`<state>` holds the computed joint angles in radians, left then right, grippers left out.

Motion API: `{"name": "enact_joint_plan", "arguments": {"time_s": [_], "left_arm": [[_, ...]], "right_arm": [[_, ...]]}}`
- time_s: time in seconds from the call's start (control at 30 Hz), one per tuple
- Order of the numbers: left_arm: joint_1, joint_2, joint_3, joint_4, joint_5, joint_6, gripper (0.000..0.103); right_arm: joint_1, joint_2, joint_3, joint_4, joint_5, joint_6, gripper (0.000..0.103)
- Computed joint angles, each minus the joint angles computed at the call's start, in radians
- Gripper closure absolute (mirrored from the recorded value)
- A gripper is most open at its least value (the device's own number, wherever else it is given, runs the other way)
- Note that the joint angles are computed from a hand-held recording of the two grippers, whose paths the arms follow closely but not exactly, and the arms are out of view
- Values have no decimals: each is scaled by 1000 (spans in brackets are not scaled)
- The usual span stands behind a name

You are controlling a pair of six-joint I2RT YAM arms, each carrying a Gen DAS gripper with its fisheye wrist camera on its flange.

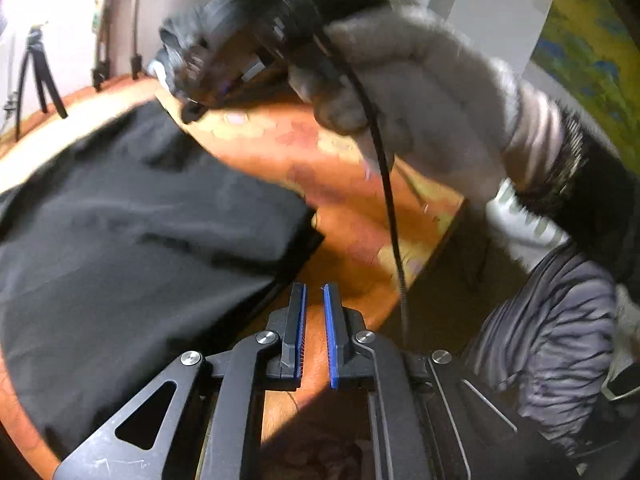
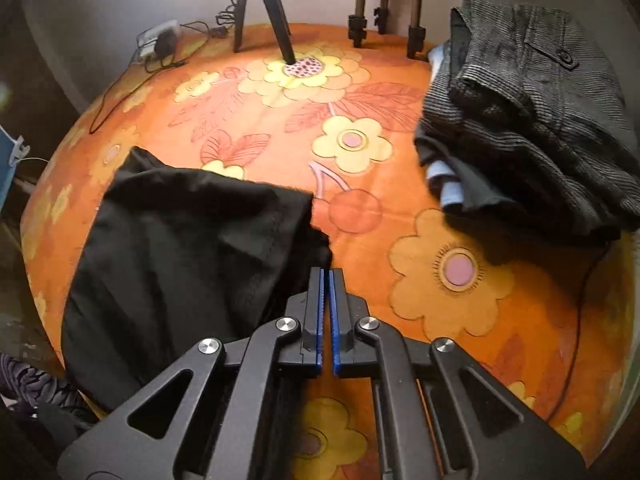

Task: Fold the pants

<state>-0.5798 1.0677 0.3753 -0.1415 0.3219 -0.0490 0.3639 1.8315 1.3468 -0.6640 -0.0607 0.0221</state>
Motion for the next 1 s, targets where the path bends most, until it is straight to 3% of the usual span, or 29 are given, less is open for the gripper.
{"name": "enact_joint_plan", "arguments": {"time_s": [0.13,0.17,0.37,0.5,0.77,0.87,0.93,0.97,1.0], "left_arm": [[130,-92,21,-59,-4,44,95],[170,-86,29,-66,-4,56,89],[331,-28,25,-75,-10,98,86],[416,-25,4,-108,6,136,86],[599,-35,-9,-187,93,202,78],[668,-27,41,-211,112,199,60],[726,22,91,-206,130,199,58],[742,54,113,-201,141,197,54],[764,117,156,-191,153,188,46]], "right_arm": [[-4,-72,14,26,-63,-3,99],[2,-73,27,31,-84,-2,99],[106,133,299,-60,-153,1,95],[172,236,395,-89,-193,-12,95],[211,375,461,-121,-114,21,95],[172,344,405,-89,-148,57,95],[143,273,331,-54,-168,85,94],[126,214,267,-24,-171,103,80],[114,178,231,-8,-169,111,53]]}}
